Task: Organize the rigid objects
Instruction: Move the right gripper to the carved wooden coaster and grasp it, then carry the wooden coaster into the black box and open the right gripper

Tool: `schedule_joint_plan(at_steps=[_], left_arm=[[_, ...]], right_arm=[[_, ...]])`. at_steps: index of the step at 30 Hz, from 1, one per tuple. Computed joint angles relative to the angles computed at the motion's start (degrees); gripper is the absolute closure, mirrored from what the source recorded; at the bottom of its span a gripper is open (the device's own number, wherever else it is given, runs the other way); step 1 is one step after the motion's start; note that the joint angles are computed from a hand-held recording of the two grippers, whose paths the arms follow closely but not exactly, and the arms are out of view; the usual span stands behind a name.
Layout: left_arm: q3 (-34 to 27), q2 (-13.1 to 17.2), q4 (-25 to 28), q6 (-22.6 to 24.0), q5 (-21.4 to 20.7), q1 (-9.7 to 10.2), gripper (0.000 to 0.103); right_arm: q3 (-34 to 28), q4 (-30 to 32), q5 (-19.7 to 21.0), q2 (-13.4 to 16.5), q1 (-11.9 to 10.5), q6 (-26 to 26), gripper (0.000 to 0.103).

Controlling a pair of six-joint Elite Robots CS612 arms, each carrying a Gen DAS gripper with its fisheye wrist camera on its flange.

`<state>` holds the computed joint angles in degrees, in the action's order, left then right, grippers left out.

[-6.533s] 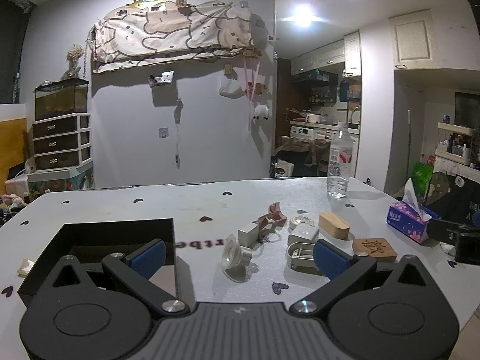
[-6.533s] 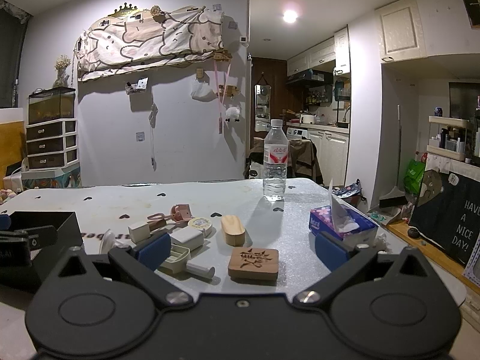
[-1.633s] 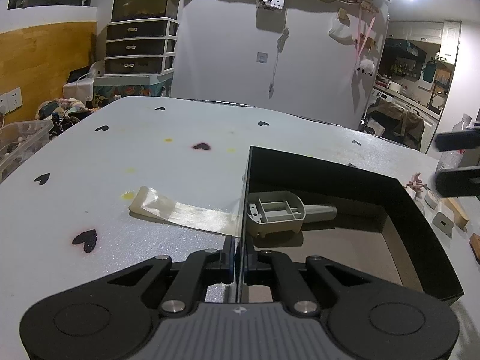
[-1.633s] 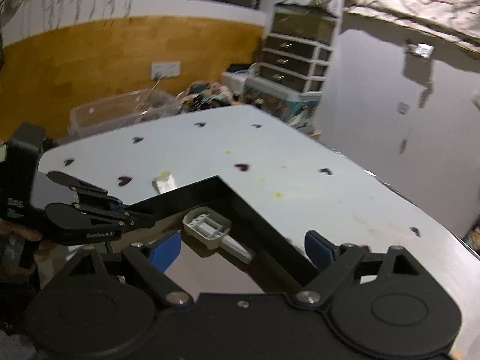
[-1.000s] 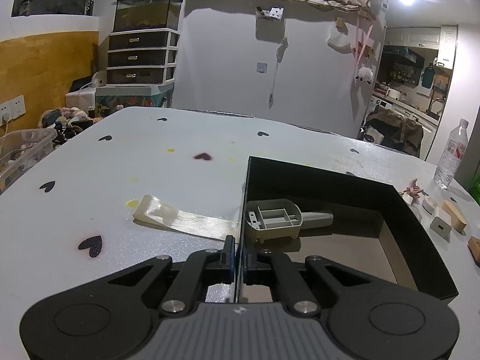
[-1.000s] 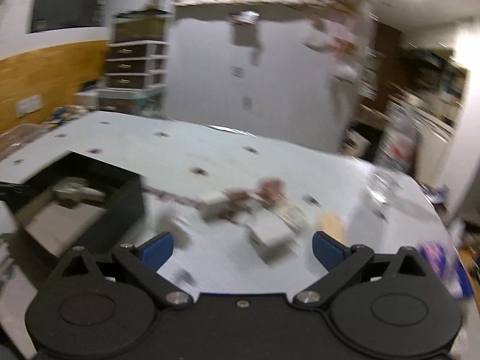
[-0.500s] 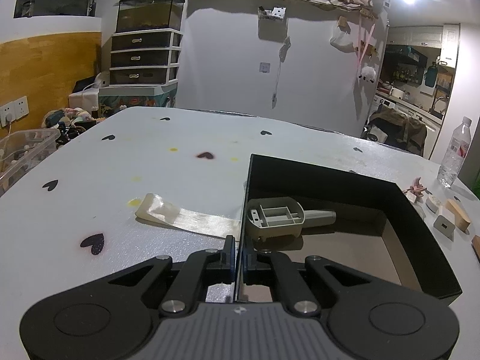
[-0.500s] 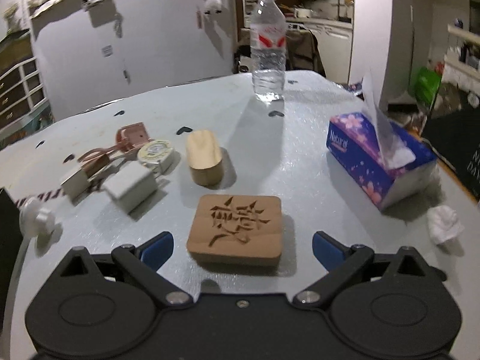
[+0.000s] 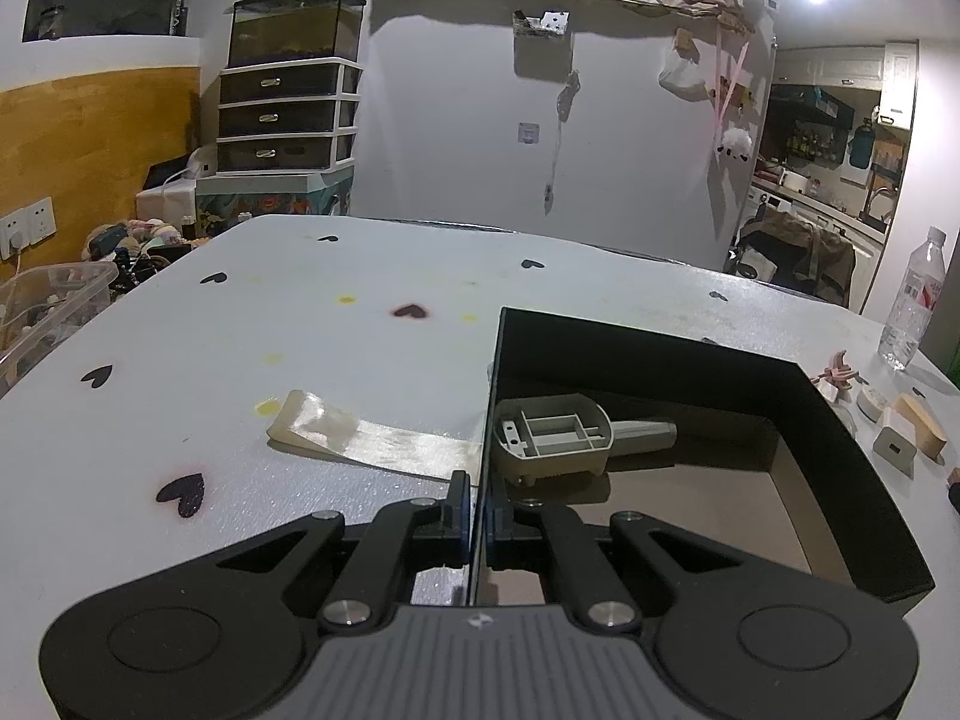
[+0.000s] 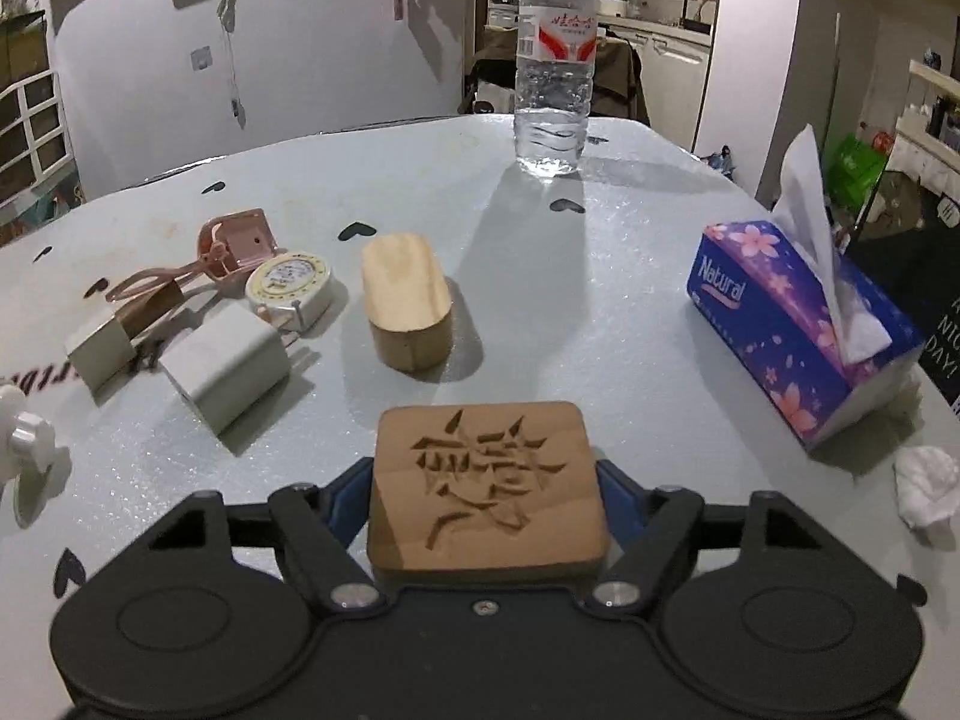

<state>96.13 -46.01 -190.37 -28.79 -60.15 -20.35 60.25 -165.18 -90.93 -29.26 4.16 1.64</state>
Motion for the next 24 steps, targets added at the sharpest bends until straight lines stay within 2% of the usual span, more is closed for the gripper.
schedule_joint_plan(at_steps=[3,5,9,14,20,24], left_arm=[[-0.1,0.1,-0.4,0.2,-0.2,0.07,0.099],[0.0,0.2,-0.8,0.4,-0.4,0.11,0.099],[0.2,0.2,-1.5,0.5,-0.8,0.23,0.099],[0.4,0.3,-2.2,1.0,-1.1,0.3,0.099],[0.3,0.2,-2.0,1.2,-1.3,0.4,0.099],[0.3,0.2,-2.0,1.3,-1.3,0.4,0.099]], right_arm=[[0.6,0.5,1.1,-0.6,0.0,-0.7,0.026],[1.8,0.0,3.1,-1.4,-0.1,-0.8,0.026],[4.4,-2.3,9.3,-3.5,0.1,-2.0,0.026],[5.4,-2.5,20.2,-5.7,1.1,-4.8,0.026],[2.3,3.2,31.5,-6.3,3.6,-10.0,0.026],[-2.0,12.0,34.1,-5.2,5.8,-11.5,0.026]])
